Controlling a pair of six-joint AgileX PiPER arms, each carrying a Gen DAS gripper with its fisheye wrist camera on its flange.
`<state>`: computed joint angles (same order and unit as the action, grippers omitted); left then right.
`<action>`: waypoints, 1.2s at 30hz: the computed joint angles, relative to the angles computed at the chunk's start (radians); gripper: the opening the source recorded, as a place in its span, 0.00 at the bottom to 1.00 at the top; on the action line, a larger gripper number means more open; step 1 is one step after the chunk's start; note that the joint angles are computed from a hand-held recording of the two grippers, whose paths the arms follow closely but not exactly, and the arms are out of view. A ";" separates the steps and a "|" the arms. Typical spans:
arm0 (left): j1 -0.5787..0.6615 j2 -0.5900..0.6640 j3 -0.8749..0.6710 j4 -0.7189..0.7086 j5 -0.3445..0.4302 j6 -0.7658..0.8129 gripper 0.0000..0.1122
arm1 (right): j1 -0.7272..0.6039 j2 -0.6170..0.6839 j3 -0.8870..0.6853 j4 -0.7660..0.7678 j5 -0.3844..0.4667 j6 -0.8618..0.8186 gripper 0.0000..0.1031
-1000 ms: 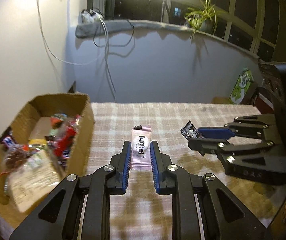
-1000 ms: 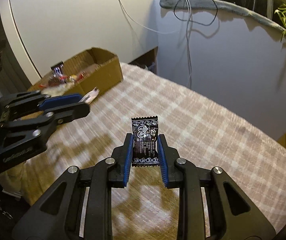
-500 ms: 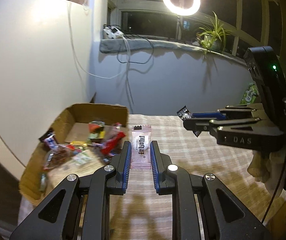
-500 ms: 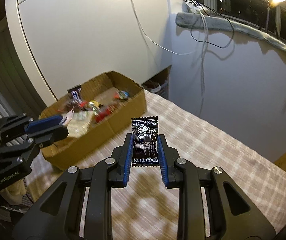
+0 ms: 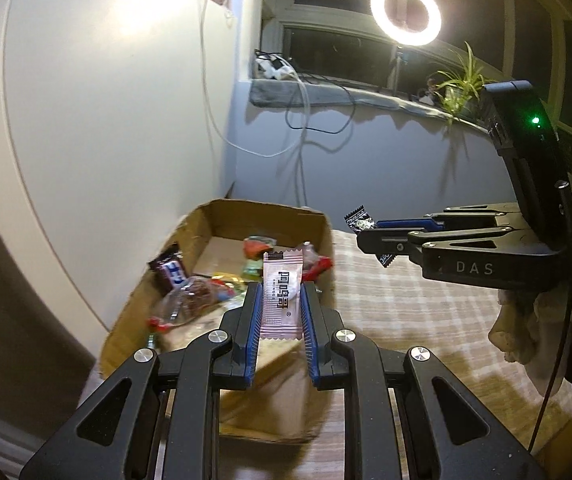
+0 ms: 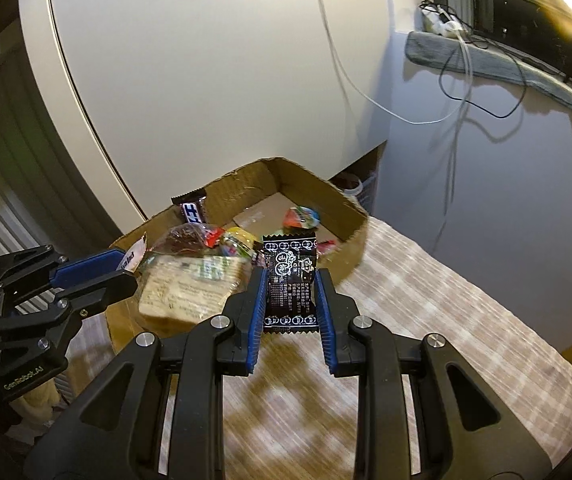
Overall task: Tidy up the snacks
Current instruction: 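Carry the black wrapper and pink bar over the box with both tools, then open both tools to drop the wrapper and pink bar into the box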
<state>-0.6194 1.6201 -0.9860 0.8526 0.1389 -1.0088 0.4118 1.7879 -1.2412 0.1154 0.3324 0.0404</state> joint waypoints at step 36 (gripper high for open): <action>0.104 0.063 -0.040 -0.325 0.009 0.326 0.24 | 0.022 0.214 -0.230 0.008 0.088 -0.007 0.52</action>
<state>-0.5158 1.6829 -1.0261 0.5272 0.1475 -0.6828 0.4342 2.0020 -1.4709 0.1231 0.4204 0.0332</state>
